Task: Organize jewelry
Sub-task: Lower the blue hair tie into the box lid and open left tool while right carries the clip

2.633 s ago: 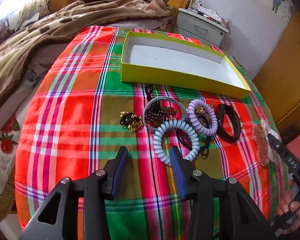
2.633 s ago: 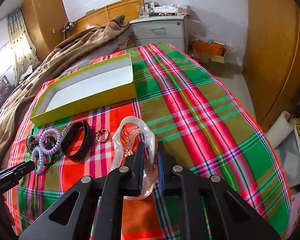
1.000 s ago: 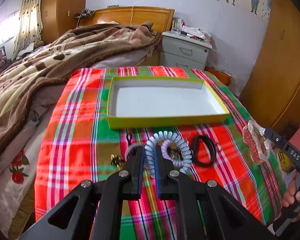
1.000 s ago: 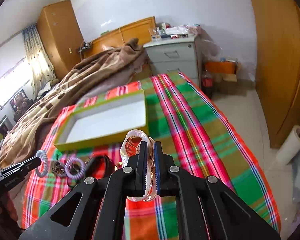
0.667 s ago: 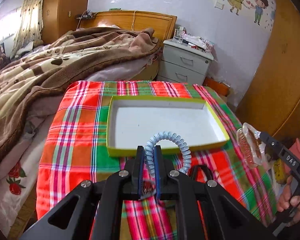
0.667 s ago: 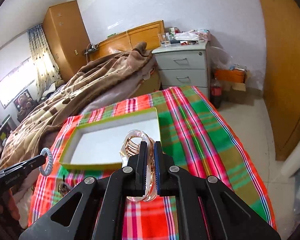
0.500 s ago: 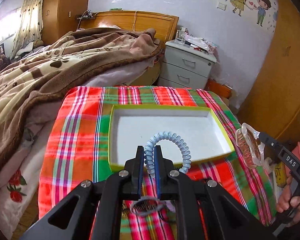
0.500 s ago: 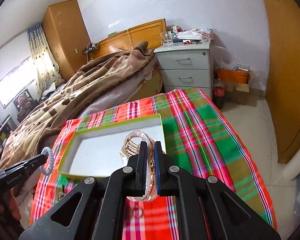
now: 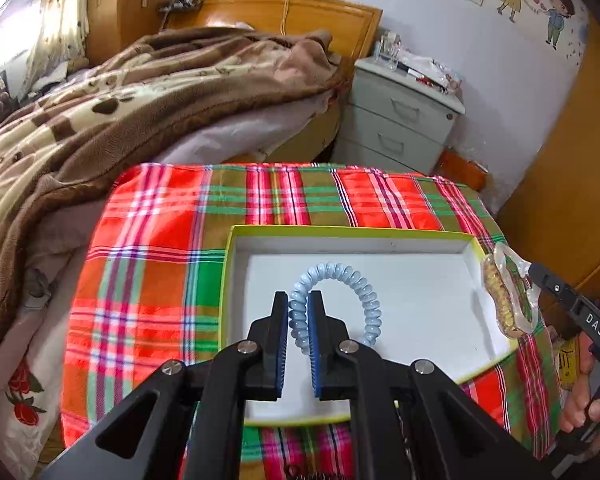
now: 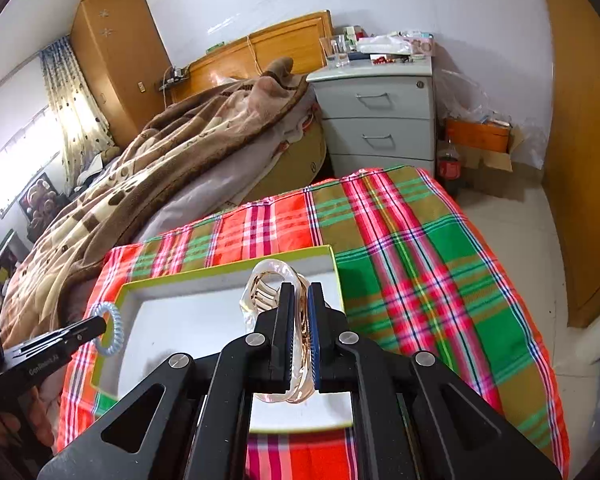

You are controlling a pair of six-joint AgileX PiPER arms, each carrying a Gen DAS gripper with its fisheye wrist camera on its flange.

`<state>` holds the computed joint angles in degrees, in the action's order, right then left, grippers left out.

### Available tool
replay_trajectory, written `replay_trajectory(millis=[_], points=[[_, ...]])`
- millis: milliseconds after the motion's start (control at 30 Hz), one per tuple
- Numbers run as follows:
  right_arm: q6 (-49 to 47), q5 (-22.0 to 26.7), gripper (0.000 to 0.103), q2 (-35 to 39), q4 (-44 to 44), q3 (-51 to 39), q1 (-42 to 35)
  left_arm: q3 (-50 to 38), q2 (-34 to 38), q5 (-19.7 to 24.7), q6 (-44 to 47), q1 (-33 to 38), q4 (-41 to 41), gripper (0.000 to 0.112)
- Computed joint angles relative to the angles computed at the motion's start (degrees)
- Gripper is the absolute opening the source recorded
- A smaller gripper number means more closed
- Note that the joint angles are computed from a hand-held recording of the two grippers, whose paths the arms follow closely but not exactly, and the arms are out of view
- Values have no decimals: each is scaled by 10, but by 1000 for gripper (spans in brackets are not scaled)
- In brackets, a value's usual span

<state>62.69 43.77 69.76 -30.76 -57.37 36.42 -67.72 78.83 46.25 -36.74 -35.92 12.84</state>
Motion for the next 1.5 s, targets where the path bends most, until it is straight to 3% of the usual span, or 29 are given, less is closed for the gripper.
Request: replay_trajectory(millis=[500, 1133, 1267, 1500], points=[[-61, -43, 7, 78, 54, -23, -54, -39, 102, -21, 56, 52, -50, 10], [-46, -34, 8, 86, 26, -24, -49, -47, 128, -15, 74, 63, -76, 11], [-54, -39, 10, 80, 34, -22, -52, -46, 124, -14, 77, 65, -81, 25], [-34, -28, 16, 55, 16, -16, -36, -43, 102, 0, 76, 62, -78, 33]])
